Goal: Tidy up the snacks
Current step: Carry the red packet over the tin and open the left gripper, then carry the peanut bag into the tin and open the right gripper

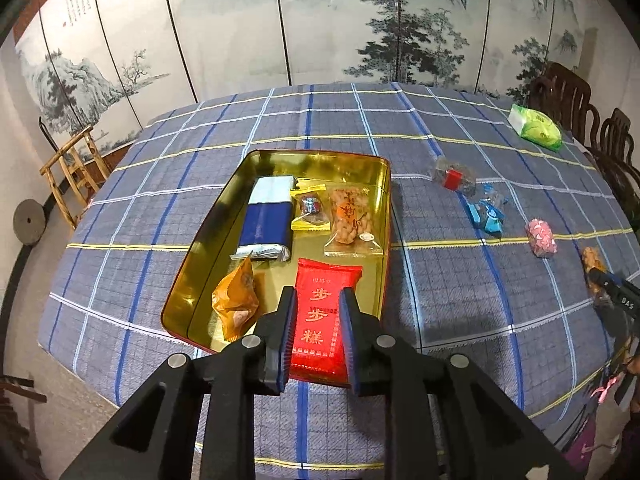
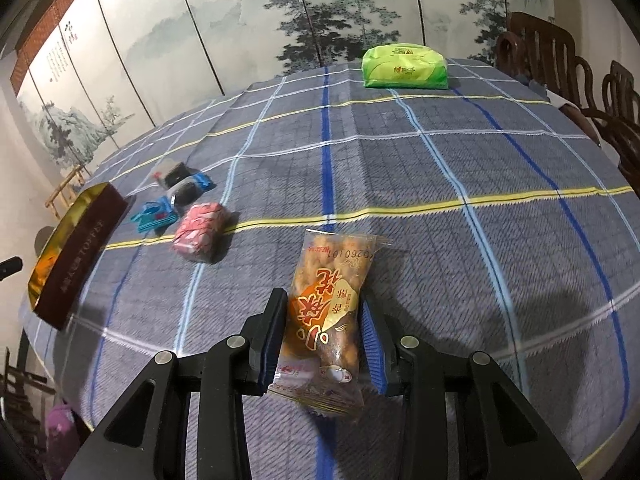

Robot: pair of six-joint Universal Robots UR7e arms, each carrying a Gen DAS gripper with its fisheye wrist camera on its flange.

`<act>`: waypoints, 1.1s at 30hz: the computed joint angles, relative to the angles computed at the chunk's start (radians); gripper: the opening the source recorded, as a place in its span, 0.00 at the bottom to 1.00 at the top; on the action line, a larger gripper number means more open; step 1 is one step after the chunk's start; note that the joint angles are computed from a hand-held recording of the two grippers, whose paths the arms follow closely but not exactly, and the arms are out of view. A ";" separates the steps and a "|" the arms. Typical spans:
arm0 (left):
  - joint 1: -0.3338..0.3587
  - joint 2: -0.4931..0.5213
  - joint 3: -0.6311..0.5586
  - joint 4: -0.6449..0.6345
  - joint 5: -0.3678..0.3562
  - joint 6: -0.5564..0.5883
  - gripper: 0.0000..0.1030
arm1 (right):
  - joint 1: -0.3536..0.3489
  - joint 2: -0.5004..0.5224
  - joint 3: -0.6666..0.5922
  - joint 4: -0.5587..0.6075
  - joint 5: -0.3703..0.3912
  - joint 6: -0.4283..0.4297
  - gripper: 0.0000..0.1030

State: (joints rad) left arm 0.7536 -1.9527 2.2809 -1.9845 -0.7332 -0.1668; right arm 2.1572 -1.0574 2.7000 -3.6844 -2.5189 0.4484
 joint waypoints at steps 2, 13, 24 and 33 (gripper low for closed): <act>-0.002 -0.006 0.004 0.005 0.000 -0.004 0.21 | 0.006 -0.010 0.007 0.000 0.006 0.004 0.36; -0.003 -0.039 0.020 0.028 -0.004 -0.016 0.21 | 0.100 -0.030 0.023 0.085 0.005 0.116 0.36; 0.005 -0.084 0.015 0.072 -0.006 -0.044 0.24 | 0.232 0.015 -0.115 0.267 -0.007 0.209 0.36; 0.022 -0.135 -0.006 0.099 0.040 -0.051 0.28 | 0.270 0.094 -0.272 0.298 0.059 0.088 0.36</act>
State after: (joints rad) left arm 0.7760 -2.0882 2.2749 -1.8857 -0.6933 -0.2177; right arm 2.4274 -0.9629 2.4278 -3.3865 -2.4600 0.5367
